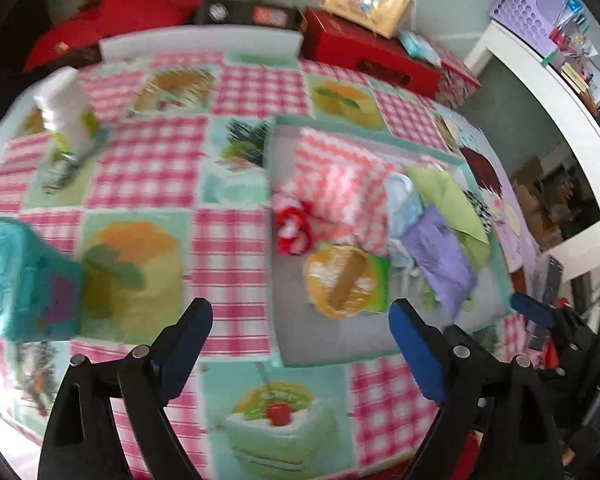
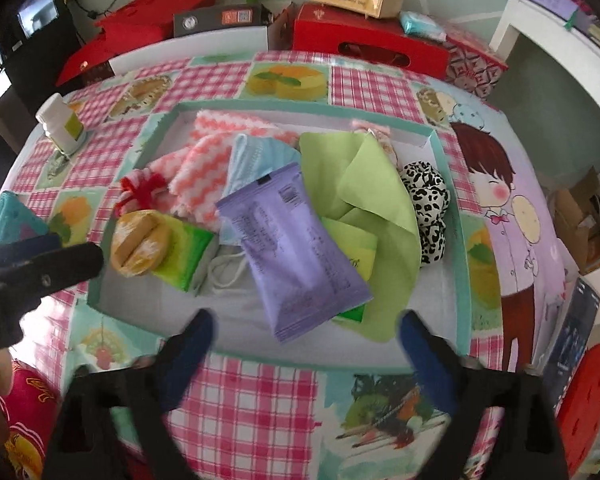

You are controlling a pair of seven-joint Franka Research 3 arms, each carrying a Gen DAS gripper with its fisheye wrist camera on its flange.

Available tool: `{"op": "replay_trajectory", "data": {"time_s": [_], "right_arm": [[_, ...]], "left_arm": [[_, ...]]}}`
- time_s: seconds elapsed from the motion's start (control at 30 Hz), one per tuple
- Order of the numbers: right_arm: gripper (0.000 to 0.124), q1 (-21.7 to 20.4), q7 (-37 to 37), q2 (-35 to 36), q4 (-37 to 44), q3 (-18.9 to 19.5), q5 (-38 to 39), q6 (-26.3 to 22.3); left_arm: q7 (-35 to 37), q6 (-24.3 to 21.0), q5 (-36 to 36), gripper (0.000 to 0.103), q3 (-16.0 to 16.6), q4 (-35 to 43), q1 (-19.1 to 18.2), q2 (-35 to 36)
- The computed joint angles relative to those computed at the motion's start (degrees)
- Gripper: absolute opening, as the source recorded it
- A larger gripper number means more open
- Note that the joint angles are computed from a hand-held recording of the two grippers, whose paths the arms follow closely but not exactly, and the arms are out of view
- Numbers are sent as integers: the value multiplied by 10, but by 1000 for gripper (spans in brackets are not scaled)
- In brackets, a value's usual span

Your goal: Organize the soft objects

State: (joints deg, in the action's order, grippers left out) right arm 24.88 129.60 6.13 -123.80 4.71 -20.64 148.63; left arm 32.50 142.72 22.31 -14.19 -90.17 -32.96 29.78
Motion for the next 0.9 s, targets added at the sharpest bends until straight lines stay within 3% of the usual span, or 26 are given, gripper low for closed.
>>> {"op": "replay_trajectory", "data": {"time_s": [0.17, 0.33, 0.5, 0.67, 0.9], "right_arm": [[103, 15, 43, -20, -19, 11, -35, 7], [103, 22, 81, -36, -40, 25, -36, 24], [103, 31, 132, -41, -47, 35, -64, 26], [103, 38, 168, -40, -48, 41, -91, 26], [103, 44, 202, -32, -54, 40, -100, 32]], "left_arm": [[-55, 15, 54, 91, 19, -74, -11, -56], [-101, 25, 110, 91, 16, -146, -7, -111], [-168, -6, 183, 91, 12, -187, -10, -150], [-190, -57, 209, 91, -6, -200, -3, -167], [-204, -54, 205, 91, -19, -225, 11, -176]]}}
